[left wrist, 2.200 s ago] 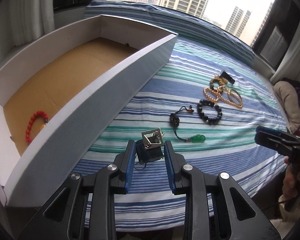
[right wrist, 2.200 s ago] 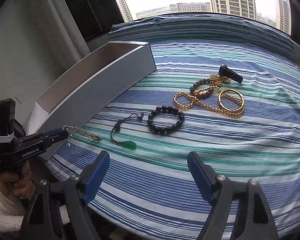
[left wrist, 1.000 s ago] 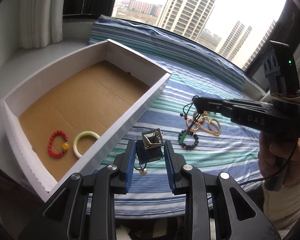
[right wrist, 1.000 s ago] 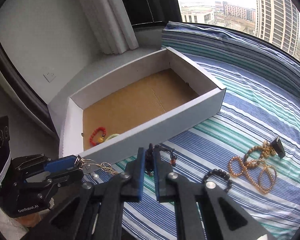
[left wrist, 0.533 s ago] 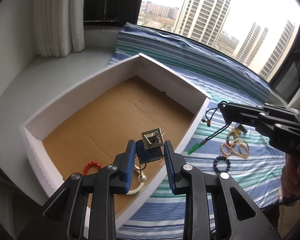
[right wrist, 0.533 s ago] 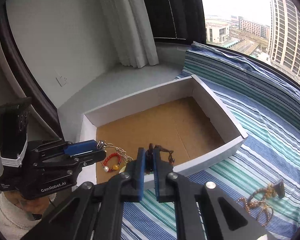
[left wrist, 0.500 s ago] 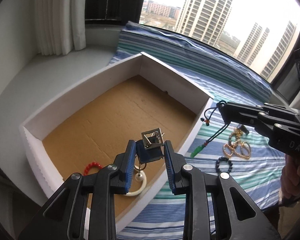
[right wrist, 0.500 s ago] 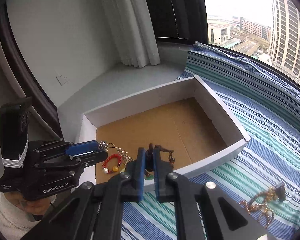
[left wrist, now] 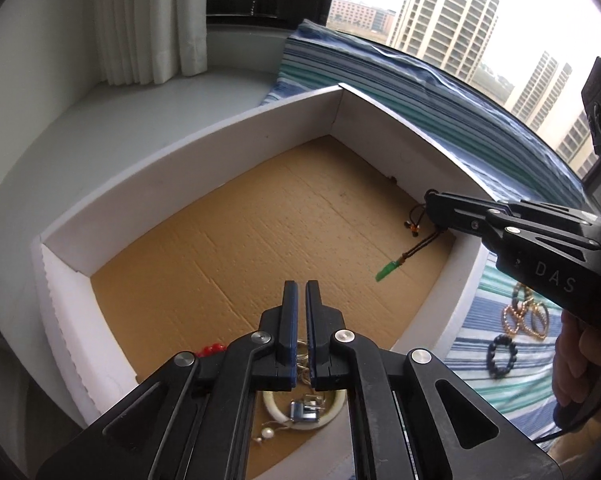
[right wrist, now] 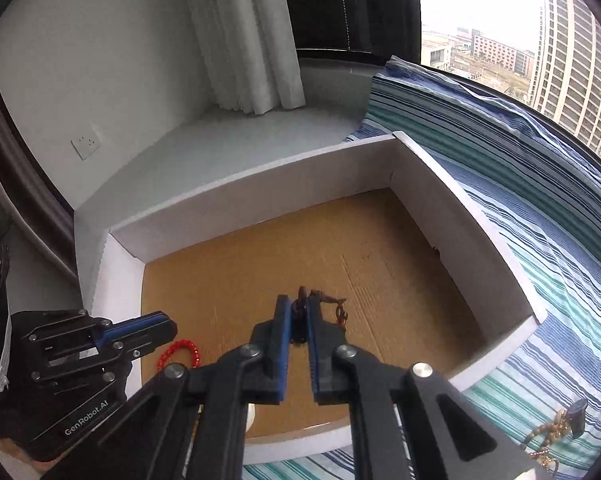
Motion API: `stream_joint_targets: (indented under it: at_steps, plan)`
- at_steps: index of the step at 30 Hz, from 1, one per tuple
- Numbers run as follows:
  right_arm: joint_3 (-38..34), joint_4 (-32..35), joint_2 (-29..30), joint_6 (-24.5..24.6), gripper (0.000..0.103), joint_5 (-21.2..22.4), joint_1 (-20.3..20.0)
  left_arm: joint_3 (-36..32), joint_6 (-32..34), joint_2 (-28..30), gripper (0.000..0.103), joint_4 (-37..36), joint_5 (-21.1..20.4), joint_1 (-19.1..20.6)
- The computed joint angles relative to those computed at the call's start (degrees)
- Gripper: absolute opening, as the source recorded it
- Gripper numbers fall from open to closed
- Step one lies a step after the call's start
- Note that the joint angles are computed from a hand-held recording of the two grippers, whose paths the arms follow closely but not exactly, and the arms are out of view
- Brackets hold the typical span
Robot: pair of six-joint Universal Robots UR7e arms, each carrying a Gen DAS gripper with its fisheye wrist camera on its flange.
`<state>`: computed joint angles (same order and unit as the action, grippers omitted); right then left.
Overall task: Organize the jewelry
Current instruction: 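Lower both held items into the white box and open both tools, then move both tools back over the black bead bracelet on the bed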
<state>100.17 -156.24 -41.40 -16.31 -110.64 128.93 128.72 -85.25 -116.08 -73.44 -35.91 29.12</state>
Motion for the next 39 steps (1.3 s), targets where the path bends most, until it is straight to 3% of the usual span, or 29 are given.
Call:
stream_joint_targets:
  at_steps: [1, 3, 4, 5, 6, 11, 13, 15, 18, 22, 30, 34, 39]
  plan:
    - [-0.1, 0.4, 0.2, 0.5, 0.009, 0.0, -0.2, 0.0, -0.6, -0.3, 0.008, 0.7, -0.1, 0.0]
    - [-0.2, 1.6, 0.4, 1.5, 0.012, -0.7, -0.3, -0.3, -3.7, -0.9, 0.03, 3.9, -0.7, -1.2]
    - [0.0, 1.9, 0.3, 1.9, 0.026, -1.1, -0.4, -0.6, -6.2, -1.1, 0.05, 6.6, -0.6, -2.1]
    - [0.3, 2.0, 0.0, 2.0, 0.035, -1.2, -0.5, -1.1, -8.8, -1.1, 0.062, 9.7, -0.4, -3.2]
    - [0.9, 1.3, -0.5, 1.8, 0.041, -1.2, -0.6, -1.3, -11.2, -1.3, 0.065, 12.5, -0.2, -4.5]
    - [5.8, -4.6, -4.6, 0.5, 0.043, -1.0, -0.5, -1.0, -18.5, -3.2, 0.081, 19.6, -1.7, -10.6]
    - [9.3, -9.6, -6.6, -1.0, 0.056, -3.7, 0.2, -0.3, -21.4, -3.1, 0.083, 21.4, -2.9, -13.8]
    - [13.5, -14.4, -9.2, -2.1, 0.06, -4.7, 0.6, 1.2, -21.8, -2.9, 0.086, 20.5, -4.2, -17.0]
    - [19.4, -17.5, -13.8, -1.8, 0.062, -6.4, 0.6, 4.1, -20.1, -0.9, 0.093, 15.2, -5.9, -21.7]
    - [28.3, -22.2, -20.5, -2.3, 0.076, -9.6, -0.1, 7.7, -15.5, 4.7, 0.099, 5.5, -6.8, -25.7]
    - [45.1, -31.2, -34.3, -5.8, 0.08, -17.7, -4.7, 13.8, -2.7, 15.7, 0.099, -20.3, -7.2, -27.2]
    - [51.7, -35.9, -39.5, -7.1, 0.08, -21.4, -6.8, 15.5, 1.3, 20.2, 0.099, -28.1, -8.6, -26.7]
    - [56.6, -39.0, -43.7, -5.5, 0.08, -21.5, -9.4, 17.8, 2.7, 23.4, 0.099, -33.2, -10.1, -29.4]
